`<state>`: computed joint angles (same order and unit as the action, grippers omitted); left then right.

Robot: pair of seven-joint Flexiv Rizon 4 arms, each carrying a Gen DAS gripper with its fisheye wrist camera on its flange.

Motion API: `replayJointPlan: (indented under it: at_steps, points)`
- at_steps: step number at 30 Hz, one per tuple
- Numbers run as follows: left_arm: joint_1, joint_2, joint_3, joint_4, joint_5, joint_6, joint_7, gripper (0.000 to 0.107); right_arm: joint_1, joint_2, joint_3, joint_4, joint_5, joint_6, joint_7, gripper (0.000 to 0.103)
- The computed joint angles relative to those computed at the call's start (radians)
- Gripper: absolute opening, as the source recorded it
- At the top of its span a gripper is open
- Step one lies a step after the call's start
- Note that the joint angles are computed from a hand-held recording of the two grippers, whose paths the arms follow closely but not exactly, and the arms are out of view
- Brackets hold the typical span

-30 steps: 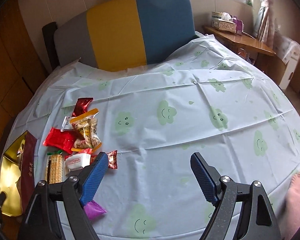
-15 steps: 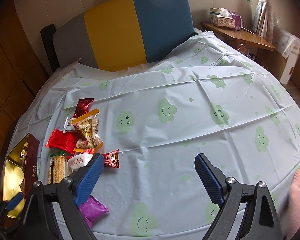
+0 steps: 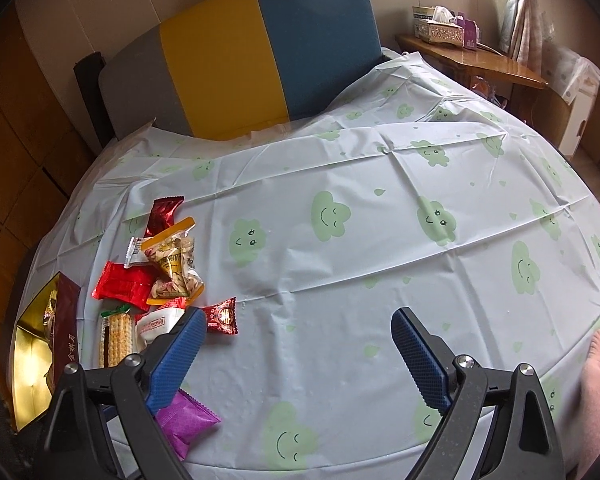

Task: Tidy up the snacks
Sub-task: 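Reach the left tool to the purple pouch and grasp it, then carry the purple pouch toward the tin while the right tool grasps the white wafer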

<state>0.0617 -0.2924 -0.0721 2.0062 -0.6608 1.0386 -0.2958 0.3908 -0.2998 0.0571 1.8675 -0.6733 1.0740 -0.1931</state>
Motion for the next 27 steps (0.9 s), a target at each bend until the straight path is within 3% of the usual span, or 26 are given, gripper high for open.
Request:
replayJointPlan:
  at_steps: [5, 7, 8, 13, 22, 27]
  points:
    - [-0.023, -0.05, 0.0, -0.045, 0.063, 0.004, -0.057, 0.067, 0.002, -0.004, 0.0, -0.009, -0.004, -0.012, -0.01, 0.094]
    - [-0.017, -0.07, 0.004, -0.062, 0.089, -0.031, -0.09, 0.046, 0.003, -0.005, -0.001, -0.01, -0.006, -0.019, -0.013, 0.094]
    - [-0.007, -0.069, -0.008, -0.051, 0.067, -0.023, -0.078, 0.044, 0.002, -0.005, 0.0, -0.011, -0.004, -0.019, -0.018, 0.094]
    - [0.031, -0.016, -0.038, 0.039, -0.062, 0.039, 0.06, 0.042, 0.005, -0.016, 0.008, -0.025, 0.006, -0.033, -0.061, 0.094]
    - [0.06, 0.069, 0.004, 0.171, -0.261, 0.082, 0.35, 0.043, 0.008, -0.068, 0.058, -0.083, 0.132, -0.056, -0.27, 0.094]
    - [0.052, 0.081, 0.026, 0.201, -0.377, 0.083, 0.462, 0.043, 0.033, -0.104, 0.075, -0.131, 0.202, -0.104, -0.396, 0.084]
